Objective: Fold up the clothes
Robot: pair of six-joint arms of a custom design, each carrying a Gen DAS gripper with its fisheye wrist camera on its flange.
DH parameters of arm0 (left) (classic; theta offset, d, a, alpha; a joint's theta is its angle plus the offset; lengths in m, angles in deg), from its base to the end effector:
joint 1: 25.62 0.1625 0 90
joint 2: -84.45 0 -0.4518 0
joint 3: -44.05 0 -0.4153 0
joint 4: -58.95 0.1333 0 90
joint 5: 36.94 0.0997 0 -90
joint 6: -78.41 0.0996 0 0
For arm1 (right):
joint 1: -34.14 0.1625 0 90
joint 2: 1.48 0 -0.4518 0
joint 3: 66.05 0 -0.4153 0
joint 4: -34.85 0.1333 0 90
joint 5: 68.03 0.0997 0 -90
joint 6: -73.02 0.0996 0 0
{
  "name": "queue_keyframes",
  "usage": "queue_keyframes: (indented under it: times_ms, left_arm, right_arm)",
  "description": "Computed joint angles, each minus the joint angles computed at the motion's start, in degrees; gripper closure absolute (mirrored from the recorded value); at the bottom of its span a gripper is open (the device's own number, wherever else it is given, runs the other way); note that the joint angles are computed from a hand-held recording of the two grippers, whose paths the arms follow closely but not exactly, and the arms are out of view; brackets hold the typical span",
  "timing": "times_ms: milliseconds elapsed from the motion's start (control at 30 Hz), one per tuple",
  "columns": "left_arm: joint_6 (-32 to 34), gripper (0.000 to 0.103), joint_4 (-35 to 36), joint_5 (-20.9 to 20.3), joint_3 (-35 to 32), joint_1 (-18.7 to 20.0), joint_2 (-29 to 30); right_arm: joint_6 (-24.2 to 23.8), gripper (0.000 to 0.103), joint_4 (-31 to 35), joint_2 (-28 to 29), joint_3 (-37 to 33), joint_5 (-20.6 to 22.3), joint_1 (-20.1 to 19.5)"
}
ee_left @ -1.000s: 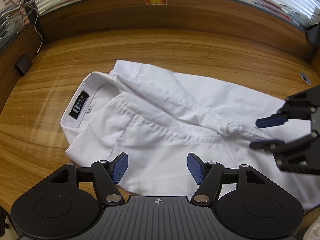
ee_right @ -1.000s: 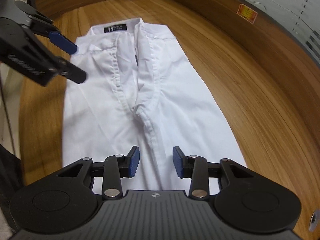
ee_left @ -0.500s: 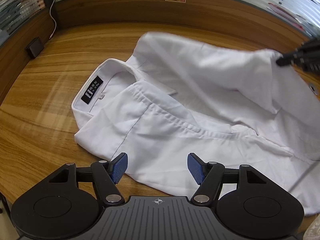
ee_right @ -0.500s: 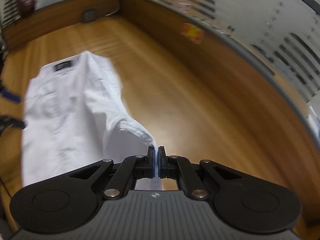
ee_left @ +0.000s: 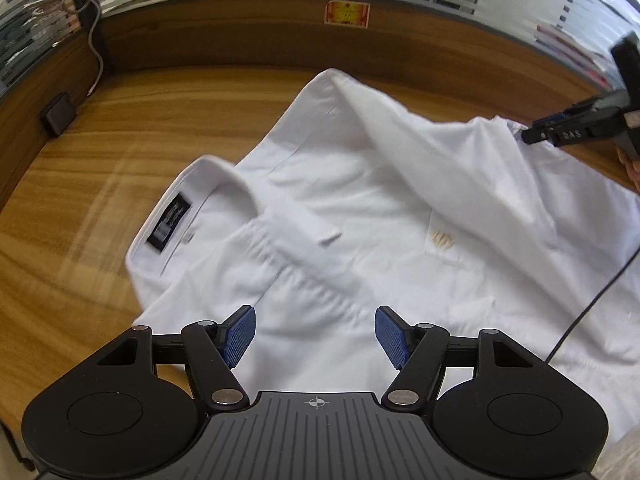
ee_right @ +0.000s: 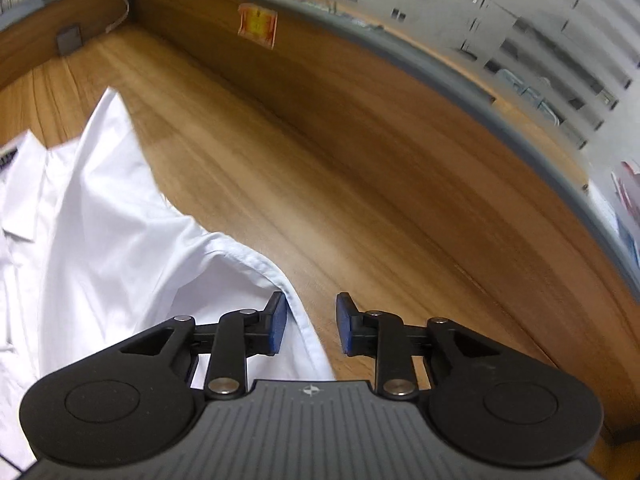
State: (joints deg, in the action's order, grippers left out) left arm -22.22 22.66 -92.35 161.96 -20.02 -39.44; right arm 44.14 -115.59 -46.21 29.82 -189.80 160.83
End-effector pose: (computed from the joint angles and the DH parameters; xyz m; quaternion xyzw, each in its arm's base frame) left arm -0.1482 -0.2053 0.4519 -0.0042 0.8814 -0.2886 0.3740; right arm 0.4793 -0.5079 0.0896 0.5004 -0.8180 0.0964 0.2669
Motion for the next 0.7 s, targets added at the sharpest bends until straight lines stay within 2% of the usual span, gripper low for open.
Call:
queue_keyframes:
  times_ms: [100,367,433,533,700]
  left_arm:
    - [4.86,0.034,-4.16,2.97,0.2,2.97,-0.91]
    - [26.2,0.032,-22.12,7.73,3.35,10.04,-0.98]
    - [33.51,0.029,-26.76,7.79,4.42,10.48,-0.61]
    - [48.85,0.027,-35.59,7.01,6.45,12.01,0.38]
    - [72.6,0.024,-46.67,2.75,8.16,15.51,2.71]
  right_arm:
    - [0.15,0.073,-1.58,-2.15,1.71,-0.84,0.76]
    - [8.96,0.071,4.06,-10.85,8.32,-1.84,2.6]
    - [11.63,0.069,5.31,-12.85,10.53,-2.47,3.16]
    - [16.61,0.069,7.52,-16.08,13.97,-3.32,4.1]
    - [25.86,0.067,10.83,-21.28,19.15,-3.68,5.89]
